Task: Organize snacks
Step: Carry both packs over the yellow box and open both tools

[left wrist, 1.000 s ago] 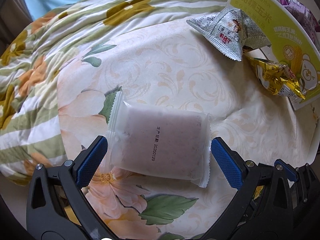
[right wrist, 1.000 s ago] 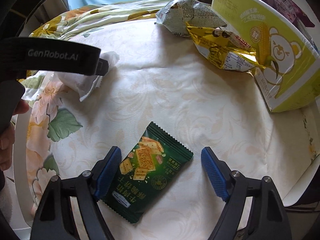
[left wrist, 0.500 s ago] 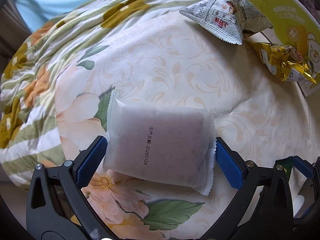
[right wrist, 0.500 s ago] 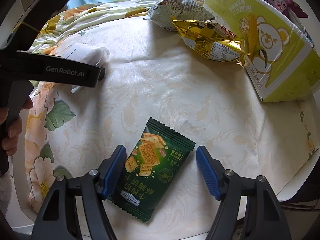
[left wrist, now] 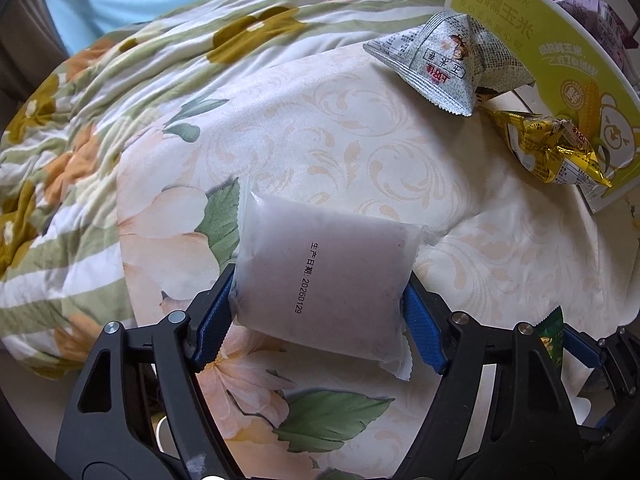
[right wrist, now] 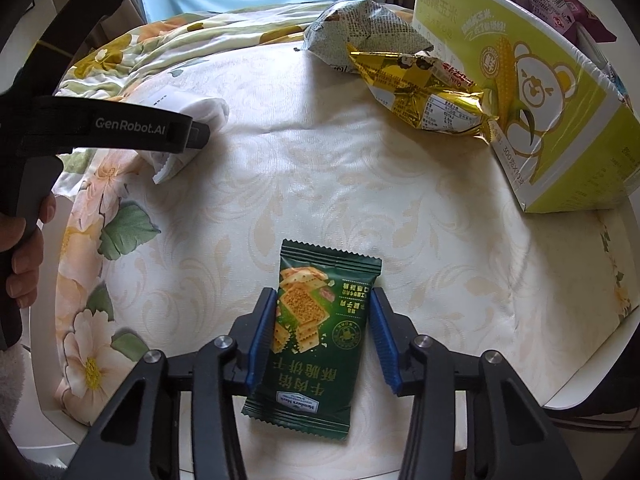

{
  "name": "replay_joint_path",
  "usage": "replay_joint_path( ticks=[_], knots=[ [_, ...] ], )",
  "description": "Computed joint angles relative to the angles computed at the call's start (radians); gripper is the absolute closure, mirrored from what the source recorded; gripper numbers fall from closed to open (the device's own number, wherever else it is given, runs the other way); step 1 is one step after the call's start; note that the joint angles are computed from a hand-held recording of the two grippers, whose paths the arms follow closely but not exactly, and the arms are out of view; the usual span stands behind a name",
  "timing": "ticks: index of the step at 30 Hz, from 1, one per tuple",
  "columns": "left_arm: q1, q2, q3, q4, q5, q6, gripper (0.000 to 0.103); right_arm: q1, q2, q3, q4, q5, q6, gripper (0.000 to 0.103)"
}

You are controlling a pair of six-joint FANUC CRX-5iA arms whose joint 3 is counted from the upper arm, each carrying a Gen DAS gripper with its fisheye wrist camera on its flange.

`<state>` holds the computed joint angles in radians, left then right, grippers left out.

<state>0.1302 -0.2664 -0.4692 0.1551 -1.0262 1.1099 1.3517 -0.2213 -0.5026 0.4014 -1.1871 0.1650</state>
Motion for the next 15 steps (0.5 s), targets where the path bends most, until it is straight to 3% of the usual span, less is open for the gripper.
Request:
replay_joint_path(
  ticks=[15],
  knots=[
    [0.034, -0.144, 0.034, 0.085, -0.09, -0.012, 0.029, 0.018, -0.107, -0.024, 0.126, -0.031, -0.063, 0.061]
  ],
)
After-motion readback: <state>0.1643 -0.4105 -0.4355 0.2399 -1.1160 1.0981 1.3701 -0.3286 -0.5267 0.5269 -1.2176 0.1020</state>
